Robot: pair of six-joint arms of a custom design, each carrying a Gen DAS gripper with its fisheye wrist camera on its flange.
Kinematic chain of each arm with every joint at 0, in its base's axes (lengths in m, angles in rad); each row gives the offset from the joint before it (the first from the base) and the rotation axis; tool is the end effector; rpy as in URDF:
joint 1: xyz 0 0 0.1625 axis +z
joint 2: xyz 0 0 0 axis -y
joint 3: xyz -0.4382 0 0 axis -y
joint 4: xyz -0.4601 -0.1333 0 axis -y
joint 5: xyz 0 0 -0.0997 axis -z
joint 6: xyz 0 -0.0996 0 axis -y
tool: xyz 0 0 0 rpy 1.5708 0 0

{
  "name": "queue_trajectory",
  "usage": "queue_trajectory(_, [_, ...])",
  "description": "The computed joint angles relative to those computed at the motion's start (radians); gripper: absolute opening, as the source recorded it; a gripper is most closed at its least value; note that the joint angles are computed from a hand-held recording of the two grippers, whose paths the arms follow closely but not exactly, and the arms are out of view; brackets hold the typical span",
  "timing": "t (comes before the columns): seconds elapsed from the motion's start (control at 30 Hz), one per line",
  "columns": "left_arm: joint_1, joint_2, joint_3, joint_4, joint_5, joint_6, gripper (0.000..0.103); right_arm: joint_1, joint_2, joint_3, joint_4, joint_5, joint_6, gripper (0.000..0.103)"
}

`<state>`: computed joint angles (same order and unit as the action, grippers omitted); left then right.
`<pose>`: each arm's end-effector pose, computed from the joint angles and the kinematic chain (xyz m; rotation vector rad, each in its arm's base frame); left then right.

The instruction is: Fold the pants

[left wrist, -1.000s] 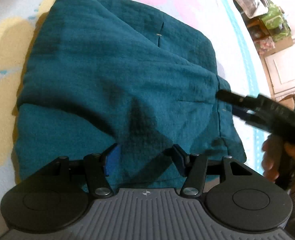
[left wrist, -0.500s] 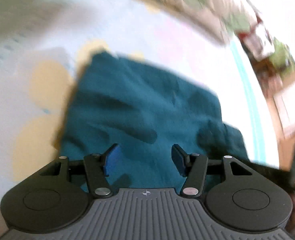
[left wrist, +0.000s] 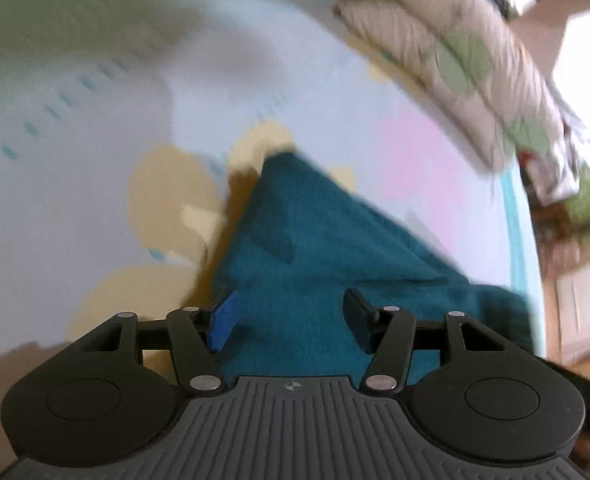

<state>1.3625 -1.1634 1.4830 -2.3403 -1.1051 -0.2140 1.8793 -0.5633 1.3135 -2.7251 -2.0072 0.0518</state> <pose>0.0214 -0.7597 0.3835 -0.1536 2.6880 -0.7351 0.3402 -0.7672 0.0390 0.2250 -2.7057 0.6544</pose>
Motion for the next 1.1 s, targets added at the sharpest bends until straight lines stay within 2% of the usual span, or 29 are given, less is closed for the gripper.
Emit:
queue_trajectory(0.03, [0.000,0.006,-0.010,0.030,-0.009,0.015,0.055,-0.009,0.003,0.006,0.016,-0.020,0.021,0.022])
queue_trajectory(0.1, [-0.004,0.018,-0.022,0.076,-0.010,0.057,0.055,-0.033,-0.010,0.035,0.009,0.022,0.085,0.025])
queue_trajectory(0.13, [-0.007,0.019,-0.020,0.089,-0.004,0.070,0.055,-0.041,-0.016,0.042,0.008,0.038,0.112,0.033])
queue_trajectory(0.2, [-0.014,0.025,-0.015,0.112,0.012,0.092,0.055,-0.036,-0.012,0.029,0.028,0.015,0.128,0.047])
queue_trajectory(0.33, [-0.013,0.045,-0.026,0.227,0.005,0.085,0.055,-0.007,-0.009,0.007,0.056,-0.098,0.082,0.050])
queue_trajectory(0.4, [-0.019,0.044,-0.011,0.212,0.034,0.094,0.055,0.008,-0.011,0.006,-0.005,-0.142,0.054,0.050])
queue_trajectory(0.5, [-0.027,0.033,0.017,0.179,0.058,0.122,0.055,0.047,0.010,-0.013,-0.126,-0.232,-0.071,0.050])
queue_trajectory(0.53, [-0.029,0.031,0.025,0.167,0.063,0.124,0.055,0.056,0.021,-0.024,-0.161,-0.236,-0.113,0.050])
queue_trajectory(0.63, [-0.035,0.003,0.065,0.093,0.075,0.108,0.055,0.059,0.055,-0.083,-0.146,-0.123,-0.189,0.050])
queue_trajectory(0.73, [-0.068,-0.018,0.118,-0.088,0.179,0.194,0.055,0.065,0.111,-0.155,-0.104,-0.048,-0.264,0.050])
queue_trajectory(0.8, [-0.084,-0.014,0.113,-0.181,0.241,0.271,0.055,0.070,0.150,-0.201,-0.081,-0.019,-0.330,0.050])
queue_trajectory(0.87, [-0.084,-0.003,0.068,-0.178,0.280,0.315,0.055,0.074,0.189,-0.247,-0.053,0.012,-0.377,0.049])
queue_trajectory(0.9, [-0.078,0.003,0.033,-0.144,0.283,0.301,0.055,0.074,0.214,-0.280,-0.031,0.035,-0.398,0.048])
queue_trajectory(1.0, [-0.053,0.025,-0.069,-0.038,0.237,0.229,0.055,0.078,0.277,-0.362,0.012,0.086,-0.461,0.048])
queue_trajectory(1.1, [-0.040,0.056,-0.121,-0.046,0.247,0.248,0.056,0.083,0.358,-0.477,0.069,0.108,-0.509,0.048])
